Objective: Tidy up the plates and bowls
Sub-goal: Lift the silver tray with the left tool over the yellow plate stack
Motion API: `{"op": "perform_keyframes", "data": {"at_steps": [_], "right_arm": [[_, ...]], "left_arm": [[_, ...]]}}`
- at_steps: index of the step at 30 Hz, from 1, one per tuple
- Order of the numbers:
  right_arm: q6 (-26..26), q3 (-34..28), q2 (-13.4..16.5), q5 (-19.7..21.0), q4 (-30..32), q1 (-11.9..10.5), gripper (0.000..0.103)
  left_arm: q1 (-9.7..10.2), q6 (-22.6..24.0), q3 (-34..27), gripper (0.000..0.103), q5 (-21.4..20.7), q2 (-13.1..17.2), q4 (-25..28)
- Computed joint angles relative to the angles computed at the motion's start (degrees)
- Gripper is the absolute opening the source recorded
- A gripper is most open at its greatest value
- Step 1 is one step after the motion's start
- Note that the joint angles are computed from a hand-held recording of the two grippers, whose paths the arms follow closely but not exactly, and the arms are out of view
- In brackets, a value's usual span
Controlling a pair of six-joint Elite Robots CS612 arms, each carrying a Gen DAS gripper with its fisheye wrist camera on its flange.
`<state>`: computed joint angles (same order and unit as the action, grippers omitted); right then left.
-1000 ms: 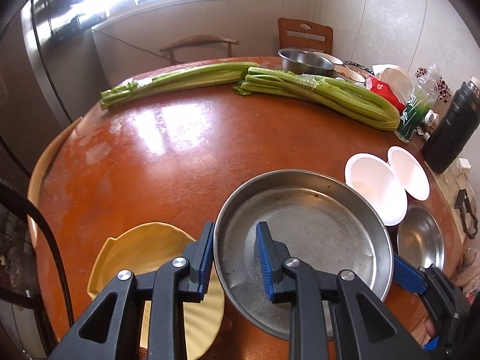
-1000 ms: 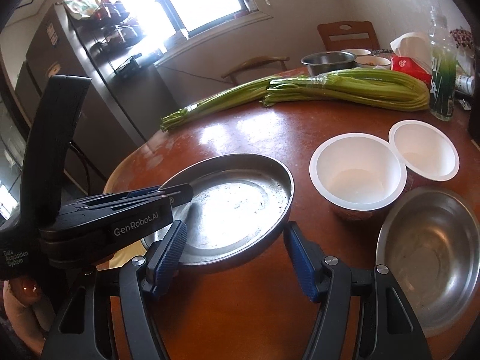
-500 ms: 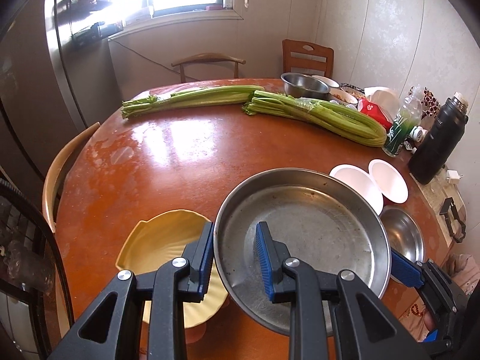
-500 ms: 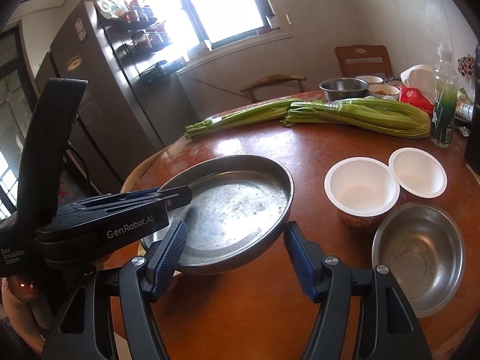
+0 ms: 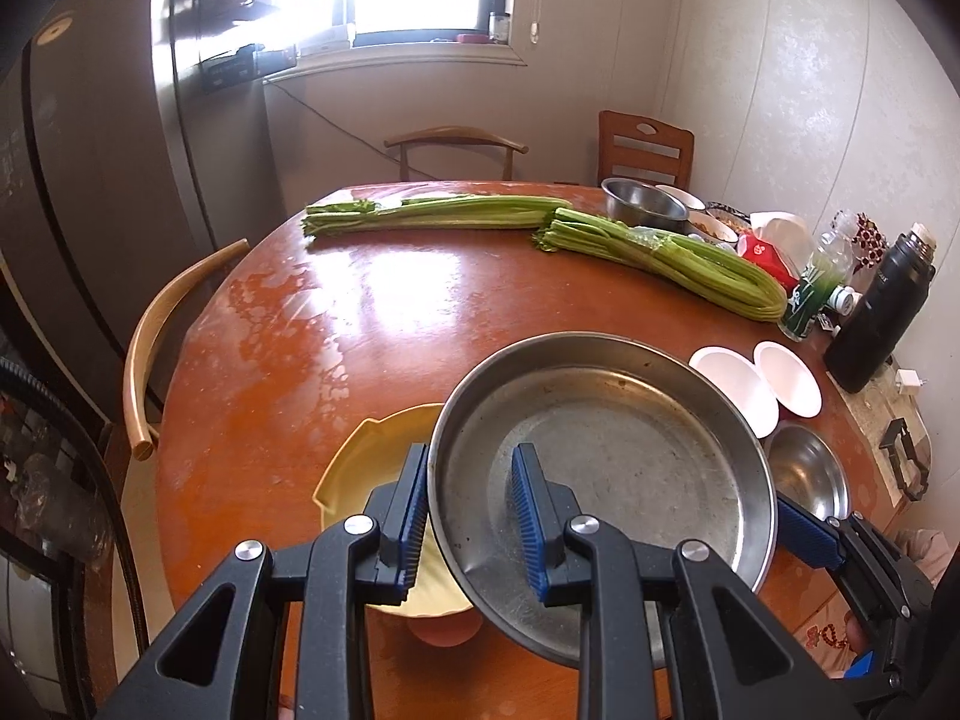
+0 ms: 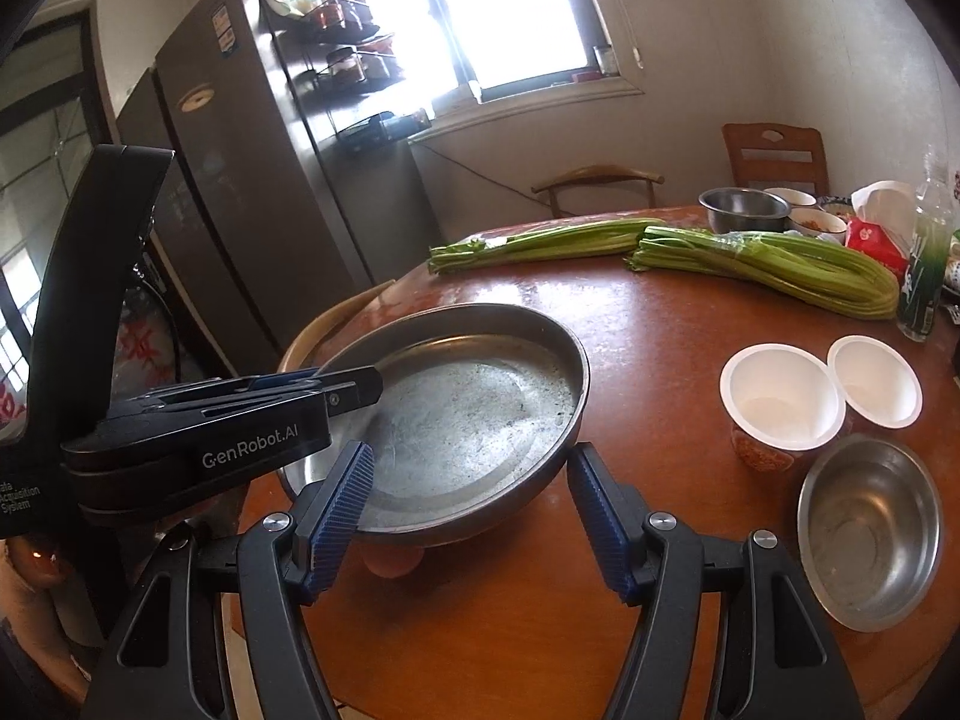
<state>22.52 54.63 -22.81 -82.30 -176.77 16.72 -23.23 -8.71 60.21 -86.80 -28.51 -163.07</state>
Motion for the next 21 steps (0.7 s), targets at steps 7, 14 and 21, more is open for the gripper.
{"op": "perform_keyframes", "data": {"at_steps": [7, 14, 21], "right_arm": [[-2.1, -3.1, 1.7, 0.1, 2.6, 0.7, 0.069], [-3.5, -6.1, 3.5, 0.6, 5.1, 1.1, 0.069], [-4.2, -9.2, 5.4, 0.6, 7.7, 1.3, 0.069]], "left_arm": [[1.02, -1.4, -0.2, 0.027, -0.4, 0.8, 0.7], [1.91, -2.5, -0.7, 0.027, -1.3, 1.8, 1.2], [2.36, -3.8, -1.9, 0.027, -1.9, 3.2, 2.6]]}}
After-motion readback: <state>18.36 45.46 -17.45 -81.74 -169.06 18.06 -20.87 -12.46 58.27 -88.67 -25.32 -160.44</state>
